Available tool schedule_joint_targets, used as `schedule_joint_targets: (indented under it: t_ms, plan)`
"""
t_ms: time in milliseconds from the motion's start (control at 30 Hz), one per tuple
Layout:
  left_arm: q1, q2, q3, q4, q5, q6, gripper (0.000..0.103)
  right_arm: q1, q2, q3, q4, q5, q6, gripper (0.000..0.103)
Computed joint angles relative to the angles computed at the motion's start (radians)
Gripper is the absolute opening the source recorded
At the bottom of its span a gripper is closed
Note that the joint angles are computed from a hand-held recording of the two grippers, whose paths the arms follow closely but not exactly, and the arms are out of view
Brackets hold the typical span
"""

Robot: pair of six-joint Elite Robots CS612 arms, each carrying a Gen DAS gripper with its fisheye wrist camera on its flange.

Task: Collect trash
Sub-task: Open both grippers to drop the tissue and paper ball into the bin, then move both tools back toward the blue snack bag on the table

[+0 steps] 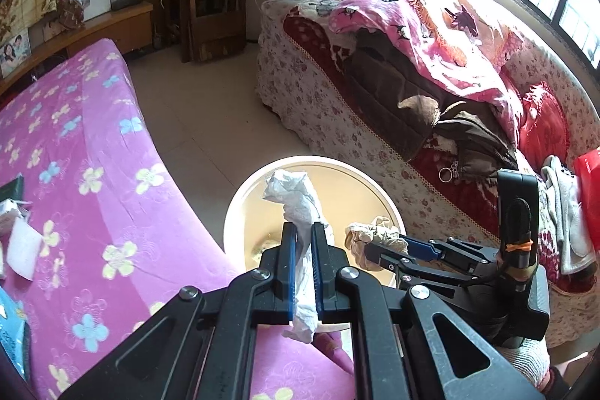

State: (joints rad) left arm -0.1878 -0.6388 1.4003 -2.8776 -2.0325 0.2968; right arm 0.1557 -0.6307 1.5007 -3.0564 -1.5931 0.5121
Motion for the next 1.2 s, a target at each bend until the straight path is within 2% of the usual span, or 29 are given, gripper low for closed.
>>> schedule_joint_targets:
  t_ms: [33,67,100,200,400,700,967,1200]
  plan:
    - [0.000,0.004,-0.006,0.016,0.001,-0.004,0.010,-0.001,0.002,-0.001,0.003,-0.003,0.010,0.041]
    - [0.000,0.006,-0.010,0.024,0.003,-0.005,0.013,-0.002,0.003,-0.002,0.006,-0.007,0.015,0.057]
    - [0.001,0.009,-0.014,0.035,0.003,-0.004,0.021,-0.001,0.004,-0.002,0.006,-0.010,0.018,0.068]
    - [0.006,0.011,-0.012,0.028,-0.001,-0.011,0.043,0.000,0.003,0.001,0.006,-0.017,0.027,0.069]
    - [0.018,0.004,0.002,-0.001,0.027,-0.021,0.044,0.006,-0.001,0.002,-0.001,-0.009,0.028,0.069]
    - [0.046,-0.008,0.032,-0.069,0.096,-0.053,0.046,0.038,0.000,-0.029,0.012,-0.017,-0.007,0.069]
    - [0.083,-0.024,0.068,-0.134,0.127,-0.075,0.057,0.075,0.009,-0.081,0.021,0.003,-0.057,0.069]
    - [0.132,-0.033,0.087,-0.164,0.163,-0.095,0.058,0.112,0.046,-0.172,0.064,0.052,-0.106,0.069]
